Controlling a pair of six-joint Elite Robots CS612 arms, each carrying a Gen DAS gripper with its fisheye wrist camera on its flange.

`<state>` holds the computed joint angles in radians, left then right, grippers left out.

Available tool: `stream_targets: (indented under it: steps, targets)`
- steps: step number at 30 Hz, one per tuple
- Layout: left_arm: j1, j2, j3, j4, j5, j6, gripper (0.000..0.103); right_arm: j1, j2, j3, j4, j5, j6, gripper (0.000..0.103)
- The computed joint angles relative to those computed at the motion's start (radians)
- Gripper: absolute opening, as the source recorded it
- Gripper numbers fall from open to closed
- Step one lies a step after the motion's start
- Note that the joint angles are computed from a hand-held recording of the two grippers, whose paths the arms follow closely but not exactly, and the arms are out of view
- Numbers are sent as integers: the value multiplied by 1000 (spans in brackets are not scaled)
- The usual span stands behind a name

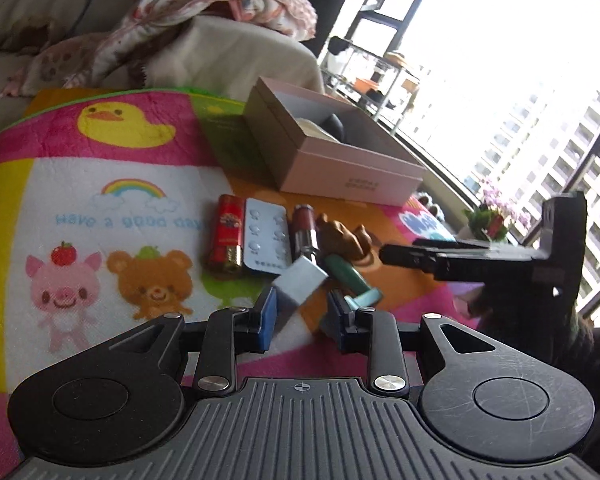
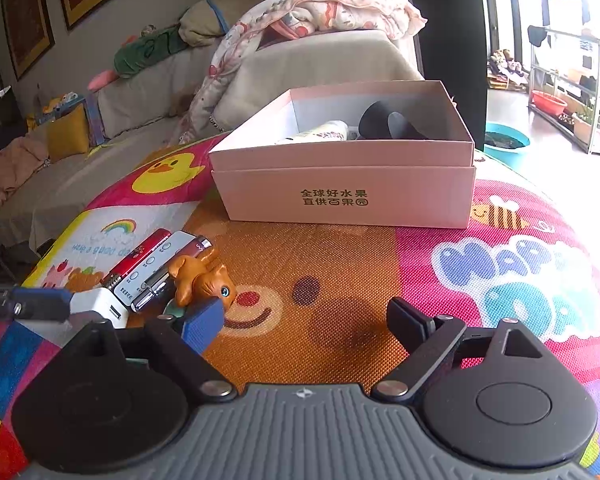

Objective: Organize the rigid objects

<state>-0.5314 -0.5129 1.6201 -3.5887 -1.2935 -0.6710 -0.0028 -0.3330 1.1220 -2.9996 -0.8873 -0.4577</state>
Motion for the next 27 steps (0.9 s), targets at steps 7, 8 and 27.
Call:
stream_targets:
  steps: [7, 8, 27]
  targets:
    - [-33, -4, -27, 115, 136, 111, 31, 2, -1, 2, -5, -8, -3, 89]
    - [-31, -1, -35, 129, 147, 120, 31, 2, -1, 2, -5, -8, -3, 89]
    - [4, -1, -38, 1, 123, 122, 31, 3, -1, 2, -5, -12, -5, 89]
